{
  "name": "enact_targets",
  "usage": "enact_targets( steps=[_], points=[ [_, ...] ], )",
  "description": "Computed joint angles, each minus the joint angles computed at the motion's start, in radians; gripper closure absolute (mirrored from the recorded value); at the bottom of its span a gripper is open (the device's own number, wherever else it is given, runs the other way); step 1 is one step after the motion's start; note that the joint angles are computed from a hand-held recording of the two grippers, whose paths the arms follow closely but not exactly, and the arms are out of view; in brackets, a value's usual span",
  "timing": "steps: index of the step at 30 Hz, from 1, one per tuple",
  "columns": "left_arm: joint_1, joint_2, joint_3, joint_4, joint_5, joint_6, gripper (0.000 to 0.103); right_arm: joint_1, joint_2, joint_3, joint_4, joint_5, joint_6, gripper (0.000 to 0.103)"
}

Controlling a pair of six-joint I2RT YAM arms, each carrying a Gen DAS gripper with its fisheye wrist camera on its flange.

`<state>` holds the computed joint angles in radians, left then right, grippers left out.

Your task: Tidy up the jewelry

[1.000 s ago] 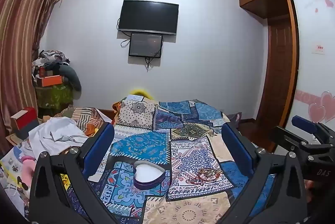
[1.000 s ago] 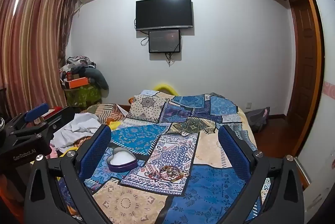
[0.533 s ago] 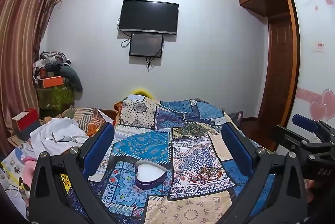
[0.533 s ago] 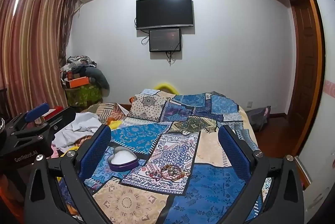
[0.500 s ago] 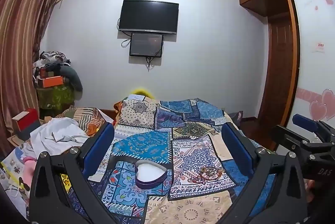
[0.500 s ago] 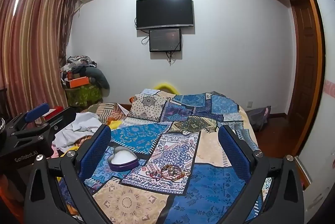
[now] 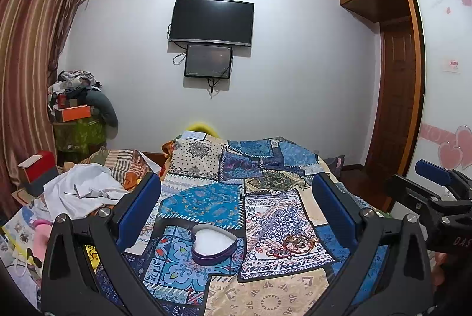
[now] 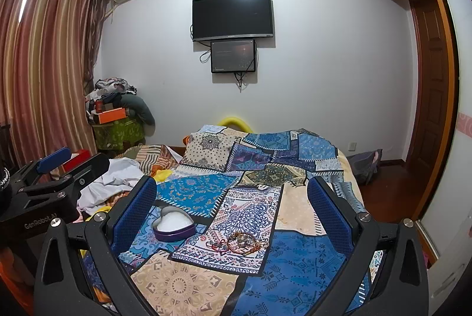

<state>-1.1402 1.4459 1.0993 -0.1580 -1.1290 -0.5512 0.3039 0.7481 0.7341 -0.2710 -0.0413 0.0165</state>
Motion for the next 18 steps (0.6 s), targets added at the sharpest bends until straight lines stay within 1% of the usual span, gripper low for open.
enact_targets(
  steps=[7,8,12,18],
  points=[
    [-0.005,0.006,0.006,-0.013,0.000,-0.004,0.000,0.007,-0.001,0.003,-0.005,0.005,0.005,0.002],
    [-0.005,0.006,0.007,-0.015,0.000,-0.005,0.000,0.016,0.009,-0.008,0.017,0.012,0.008,0.002],
    [-0.009,0.004,0.008,-0.023,-0.001,-0.007,0.000,0.014,0.010,-0.007,0.015,0.010,0.008,0.002],
    [0.001,-0.004,-0.001,-0.014,0.007,-0.001,0.000,0.015,0.010,-0.006,0.014,0.012,0.009,0.002]
  ],
)
